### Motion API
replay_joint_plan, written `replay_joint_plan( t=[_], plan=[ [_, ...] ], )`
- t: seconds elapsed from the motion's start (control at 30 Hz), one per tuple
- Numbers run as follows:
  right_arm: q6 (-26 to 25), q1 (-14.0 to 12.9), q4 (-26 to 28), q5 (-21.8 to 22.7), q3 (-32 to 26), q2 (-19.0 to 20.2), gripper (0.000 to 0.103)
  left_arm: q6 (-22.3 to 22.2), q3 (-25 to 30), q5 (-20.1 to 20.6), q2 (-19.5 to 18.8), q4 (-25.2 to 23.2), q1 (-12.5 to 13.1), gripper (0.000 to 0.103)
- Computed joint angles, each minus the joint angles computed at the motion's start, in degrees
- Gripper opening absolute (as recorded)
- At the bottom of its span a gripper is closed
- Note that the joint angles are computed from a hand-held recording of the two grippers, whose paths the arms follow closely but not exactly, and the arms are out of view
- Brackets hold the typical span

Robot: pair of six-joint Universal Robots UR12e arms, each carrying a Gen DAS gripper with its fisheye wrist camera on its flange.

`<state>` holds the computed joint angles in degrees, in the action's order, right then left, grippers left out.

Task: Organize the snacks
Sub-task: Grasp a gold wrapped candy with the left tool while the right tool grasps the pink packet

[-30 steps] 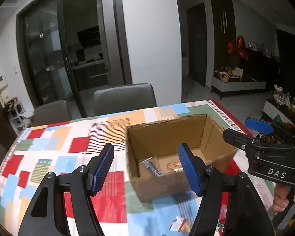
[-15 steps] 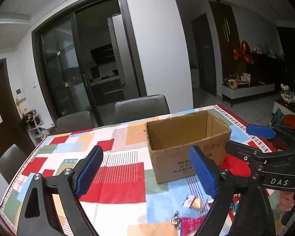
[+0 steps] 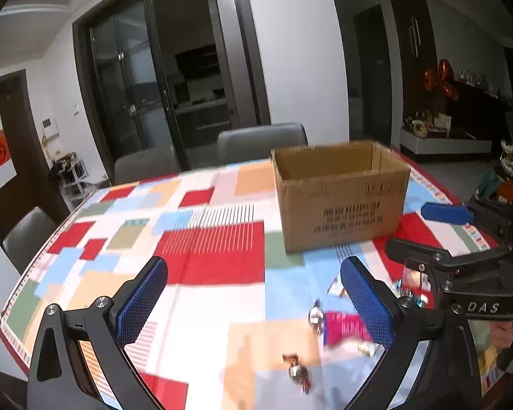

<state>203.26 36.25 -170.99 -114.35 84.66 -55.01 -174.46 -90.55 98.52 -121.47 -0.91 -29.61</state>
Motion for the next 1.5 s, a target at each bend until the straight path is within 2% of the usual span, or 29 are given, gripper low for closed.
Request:
replay_joint_plan(
  t=[0.07,0.23,0.53,0.73,1.03,1.17,1.3,1.5],
  plan=[
    [-0.9,0.0,1.2,1.1,0.0,0.1,0.074,-0.1,-1.2,0.8,0.3,0.0,-0.1,0.103],
    [-2.8,-0.3,4.8,5.2,-0.3,0.5,0.074,-0.6,-2.9,-0.8,1.0,-2.1,0.1,0.103],
    [-6.2,-0.5,11.1,9.4,-1.0,1.4,0.074,-2.5,-4.0,-3.0,0.8,-7.3,0.6,0.102],
    [-7.8,-1.1,15.8,12.0,-2.3,2.4,0.074,-3.5,-3.4,-6.2,0.0,-12.0,1.1,0.095],
    [-10.2,-2.1,20.0,15.1,-4.4,4.2,0.074,-6.7,-1.5,-9.8,-1.6,-18.6,1.7,0.081],
    [-11.5,-2.4,22.3,15.3,-5.6,5.0,0.074,-8.0,-0.5,-11.4,-2.4,-21.3,2.1,0.076],
    [-11.6,-2.7,24.4,15.5,-6.6,5.8,0.074,-9.9,0.5,-12.8,-3.2,-23.4,2.4,0.074],
    [-12.2,-3.1,26.2,16.1,-7.8,6.9,0.074,-10.8,2.0,-13.8,-4.5,-26.3,2.4,0.064]
  ],
)
